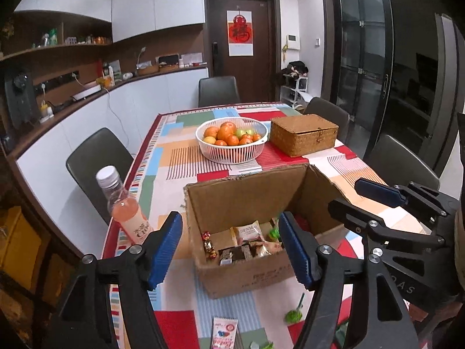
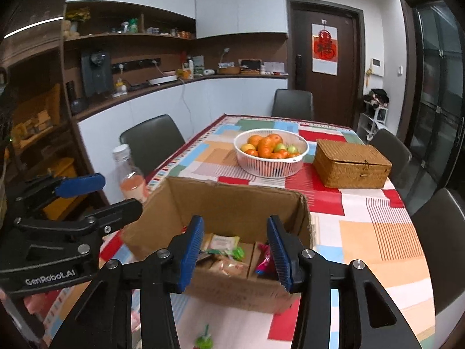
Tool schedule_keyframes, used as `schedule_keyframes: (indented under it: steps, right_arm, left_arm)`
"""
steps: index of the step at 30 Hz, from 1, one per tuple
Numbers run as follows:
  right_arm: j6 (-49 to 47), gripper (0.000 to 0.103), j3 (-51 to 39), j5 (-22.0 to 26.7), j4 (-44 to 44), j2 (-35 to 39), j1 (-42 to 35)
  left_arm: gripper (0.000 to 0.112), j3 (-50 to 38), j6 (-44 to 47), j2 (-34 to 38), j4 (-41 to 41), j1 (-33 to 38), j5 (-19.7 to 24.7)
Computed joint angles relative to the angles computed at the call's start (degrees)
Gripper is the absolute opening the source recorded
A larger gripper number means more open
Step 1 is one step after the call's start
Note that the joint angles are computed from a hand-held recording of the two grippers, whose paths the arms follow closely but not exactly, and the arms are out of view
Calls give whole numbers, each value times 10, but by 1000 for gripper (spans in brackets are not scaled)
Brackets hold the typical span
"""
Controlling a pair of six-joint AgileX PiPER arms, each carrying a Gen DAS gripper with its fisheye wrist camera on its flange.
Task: Organize snacks
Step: 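Carry the cracker packet and lollipop over the box and release both, then grasp the pink ice-cream packet with the left tool while the right tool grasps the green-wrapped candy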
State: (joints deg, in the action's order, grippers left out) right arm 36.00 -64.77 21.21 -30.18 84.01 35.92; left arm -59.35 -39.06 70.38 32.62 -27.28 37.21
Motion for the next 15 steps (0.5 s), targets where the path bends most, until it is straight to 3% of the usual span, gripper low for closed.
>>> schedule_keyframes:
  steps: [6,15]
  right_arm:
    - [86,51,48,9,-77,-42,41]
    - [129,51,101,19,-96,-66,99]
  left_arm:
    - [70,54,-67,-67,59,-51,44]
    - [71,142,-117,-150,84,-104,98]
